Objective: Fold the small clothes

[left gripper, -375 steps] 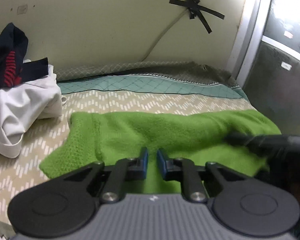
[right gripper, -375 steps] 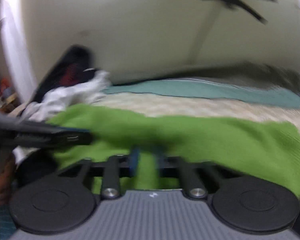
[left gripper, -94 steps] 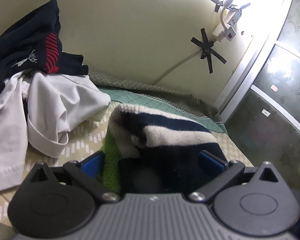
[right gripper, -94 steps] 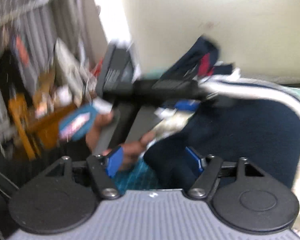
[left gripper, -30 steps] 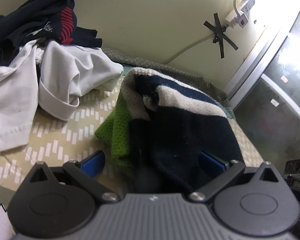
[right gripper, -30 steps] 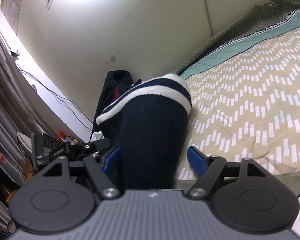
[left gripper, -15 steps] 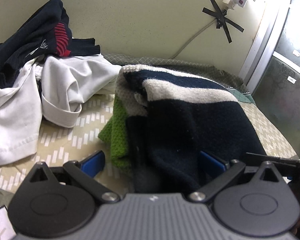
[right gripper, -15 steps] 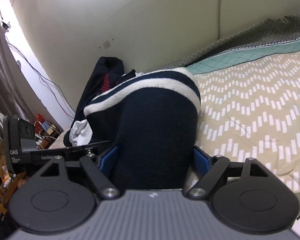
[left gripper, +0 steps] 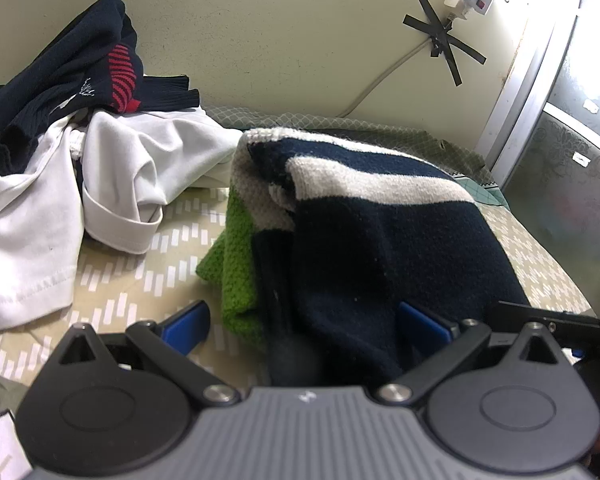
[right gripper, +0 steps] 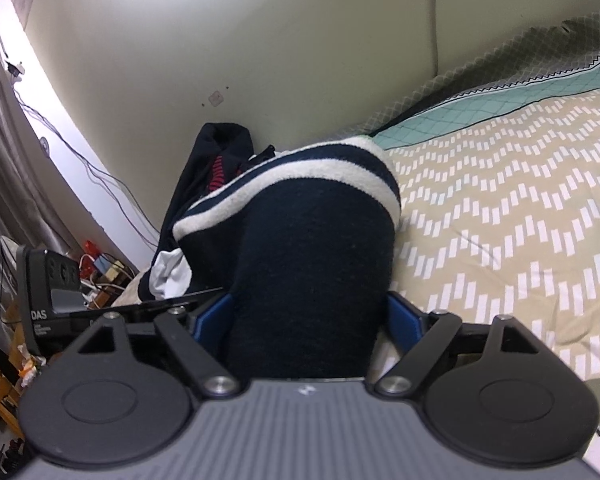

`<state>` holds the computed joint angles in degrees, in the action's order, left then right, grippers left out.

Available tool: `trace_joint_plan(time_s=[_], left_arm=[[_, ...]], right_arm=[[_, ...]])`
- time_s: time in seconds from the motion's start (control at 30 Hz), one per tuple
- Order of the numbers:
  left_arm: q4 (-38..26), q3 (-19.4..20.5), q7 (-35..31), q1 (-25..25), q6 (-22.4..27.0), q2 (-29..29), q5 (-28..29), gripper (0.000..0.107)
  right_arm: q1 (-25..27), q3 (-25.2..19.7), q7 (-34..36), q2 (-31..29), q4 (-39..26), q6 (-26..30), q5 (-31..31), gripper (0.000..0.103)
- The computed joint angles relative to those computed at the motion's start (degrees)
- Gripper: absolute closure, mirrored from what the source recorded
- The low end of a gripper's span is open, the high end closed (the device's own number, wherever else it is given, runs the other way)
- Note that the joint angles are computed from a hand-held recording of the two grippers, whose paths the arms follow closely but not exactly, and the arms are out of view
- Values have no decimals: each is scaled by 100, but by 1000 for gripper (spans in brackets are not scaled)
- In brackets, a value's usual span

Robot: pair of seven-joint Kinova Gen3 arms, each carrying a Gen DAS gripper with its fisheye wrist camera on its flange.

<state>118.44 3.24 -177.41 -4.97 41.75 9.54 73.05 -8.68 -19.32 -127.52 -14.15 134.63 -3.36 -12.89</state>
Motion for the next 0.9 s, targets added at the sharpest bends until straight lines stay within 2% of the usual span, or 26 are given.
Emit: trace_joint_plan(time_s=[0.2,0.43,0.53,0.67,0.8,0.9], left_arm=[[-7,-1,2,-5,9,7,-7,4],[8,-5,-25,-16,34,7,25,4],[-5,-94,20,-53,234,5,15,5],[192,-160,-592,-366,741,6,596,5],[132,-198,-344,-255,667,-18,420,5],[119,-193,-280,-228,620,-28,385,5]], right_arm=[[-183,163,-48,-13,16,-19,38,23],[89,-128,-35,-2,-15,-16,-33,22],[184,-225,-15,3,-10,-38,-58,22],[282,-330,13,13,-6,-70,-107,21],[383,-437,58,24,-17,-82,-168,20],[292,-354,75,36,2,-119,-169,20]])
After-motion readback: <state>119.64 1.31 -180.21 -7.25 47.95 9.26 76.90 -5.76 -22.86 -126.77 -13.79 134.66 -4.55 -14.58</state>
